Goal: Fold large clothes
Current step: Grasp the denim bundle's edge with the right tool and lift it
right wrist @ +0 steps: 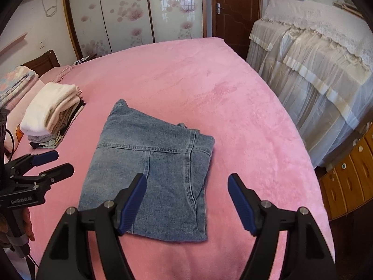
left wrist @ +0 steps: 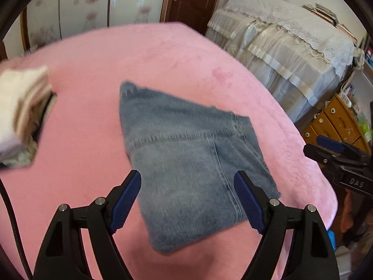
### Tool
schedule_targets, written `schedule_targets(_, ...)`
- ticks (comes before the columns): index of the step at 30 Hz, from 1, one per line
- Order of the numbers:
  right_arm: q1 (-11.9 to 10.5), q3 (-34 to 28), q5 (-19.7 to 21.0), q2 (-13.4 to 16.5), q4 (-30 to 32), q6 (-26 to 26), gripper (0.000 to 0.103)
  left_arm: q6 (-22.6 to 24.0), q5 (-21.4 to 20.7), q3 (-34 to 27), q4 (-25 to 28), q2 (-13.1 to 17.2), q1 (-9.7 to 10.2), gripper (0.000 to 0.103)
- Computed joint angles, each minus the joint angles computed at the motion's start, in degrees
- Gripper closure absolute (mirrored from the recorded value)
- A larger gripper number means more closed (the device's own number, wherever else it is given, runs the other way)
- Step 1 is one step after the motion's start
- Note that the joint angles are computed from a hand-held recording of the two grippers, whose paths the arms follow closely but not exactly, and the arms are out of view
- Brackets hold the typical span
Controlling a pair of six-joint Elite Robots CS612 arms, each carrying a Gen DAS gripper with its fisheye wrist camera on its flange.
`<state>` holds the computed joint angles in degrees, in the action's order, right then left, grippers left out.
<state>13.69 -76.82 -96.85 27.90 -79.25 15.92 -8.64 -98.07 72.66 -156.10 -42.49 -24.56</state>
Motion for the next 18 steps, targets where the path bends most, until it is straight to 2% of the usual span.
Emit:
schedule_targets(4, -1.08, 0.06, 4.46, 1.05, 1.01, 1.36, 0.024, -1.56, -1.48, -1.97, 4.30, 1.93, 0.73, 0.022)
schedule_targets(7, -2.25, 0.51, 9.97, 1.95, 2.11, 3.03, 0.024, -2.23, -2.07, -3.07, 6.28, 3.27, 1.13, 0.022)
schedule_targets(10, -2.64, 1.35, 11.39, 2.43, 2.63, 3.78, 0.023, -2.31, -2.19, -4.29, 8.24, 4.62, 1.44, 0.022)
schedule_targets(14, -3.47, 1.40, 15.77, 3.57, 0.91, 5.22, 0.009, -2.59, -4.27, -5.83, 9.78, 6.25, 1.94, 0.022)
schedule_targets(18, -4.28, 1.66, 19.61, 4.61, -1.34, 6.82, 0.008, -2.31, -6.05, -7.43, 10.65, 7.74, 2.25, 0.019)
